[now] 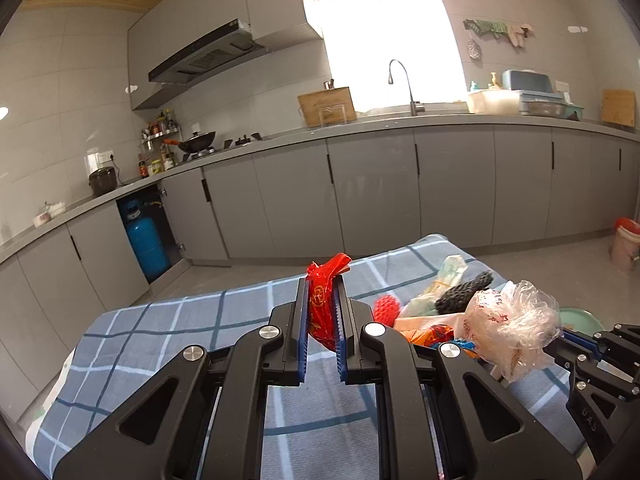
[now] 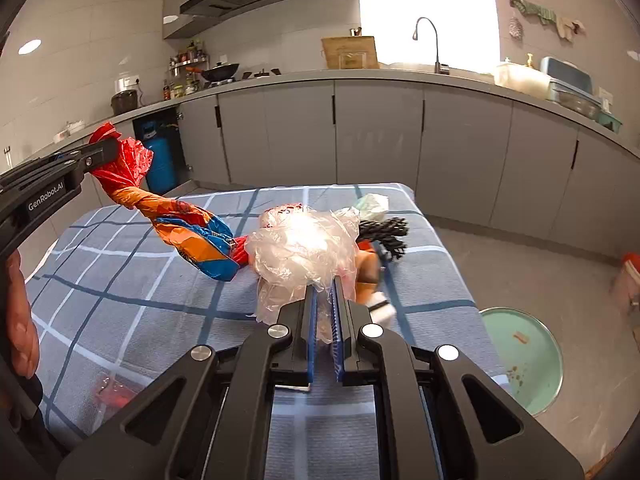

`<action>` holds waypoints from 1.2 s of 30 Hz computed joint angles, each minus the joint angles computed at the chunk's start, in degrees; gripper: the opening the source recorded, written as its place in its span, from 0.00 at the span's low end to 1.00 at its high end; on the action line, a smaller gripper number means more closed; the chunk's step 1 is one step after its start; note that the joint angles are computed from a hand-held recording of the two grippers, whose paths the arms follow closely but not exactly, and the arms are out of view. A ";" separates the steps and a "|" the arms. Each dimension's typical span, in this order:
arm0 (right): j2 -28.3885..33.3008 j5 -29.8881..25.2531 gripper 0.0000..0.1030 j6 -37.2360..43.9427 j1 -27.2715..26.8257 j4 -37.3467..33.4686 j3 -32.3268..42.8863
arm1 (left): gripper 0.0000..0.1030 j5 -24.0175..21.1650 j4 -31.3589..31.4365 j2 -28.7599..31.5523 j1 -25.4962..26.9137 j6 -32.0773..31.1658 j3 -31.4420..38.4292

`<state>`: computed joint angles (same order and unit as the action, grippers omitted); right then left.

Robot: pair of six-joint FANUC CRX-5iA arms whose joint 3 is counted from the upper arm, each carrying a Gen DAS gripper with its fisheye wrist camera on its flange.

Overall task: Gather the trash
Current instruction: 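Grasp a small red plastic bag with the left gripper while the right grasps a clear plastic bag, then carry both bags over the teal basin and open both grippers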

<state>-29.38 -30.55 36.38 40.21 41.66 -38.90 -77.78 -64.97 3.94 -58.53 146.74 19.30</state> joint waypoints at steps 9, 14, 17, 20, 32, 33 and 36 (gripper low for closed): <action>-1.54 1.42 0.08 0.13 -5.75 -1.05 -1.07 | 0.12 2.39 0.74 4.69 -1.15 -3.23 5.63; -2.38 2.13 0.08 1.65 -8.46 -3.19 -1.01 | 0.12 3.59 0.97 7.11 -1.80 -5.11 8.68; -2.87 2.53 0.08 2.01 -9.81 -3.63 -1.20 | 0.12 4.13 1.46 8.14 -1.74 -6.25 10.18; -2.91 2.95 0.08 2.30 -11.48 -4.27 -1.25 | 0.12 4.38 1.63 9.65 -1.95 -7.32 12.00; -2.80 3.93 0.08 4.69 -19.22 -7.59 -1.29 | 0.12 6.48 4.19 16.36 -2.01 -12.42 20.43; -2.68 3.97 0.08 5.08 -19.95 -8.02 -1.27 | 0.12 6.78 4.62 17.05 -1.95 -12.83 21.19; -2.23 4.19 0.08 6.36 -22.63 -9.34 -1.29 | 0.12 7.52 5.90 18.82 -1.51 -14.14 23.20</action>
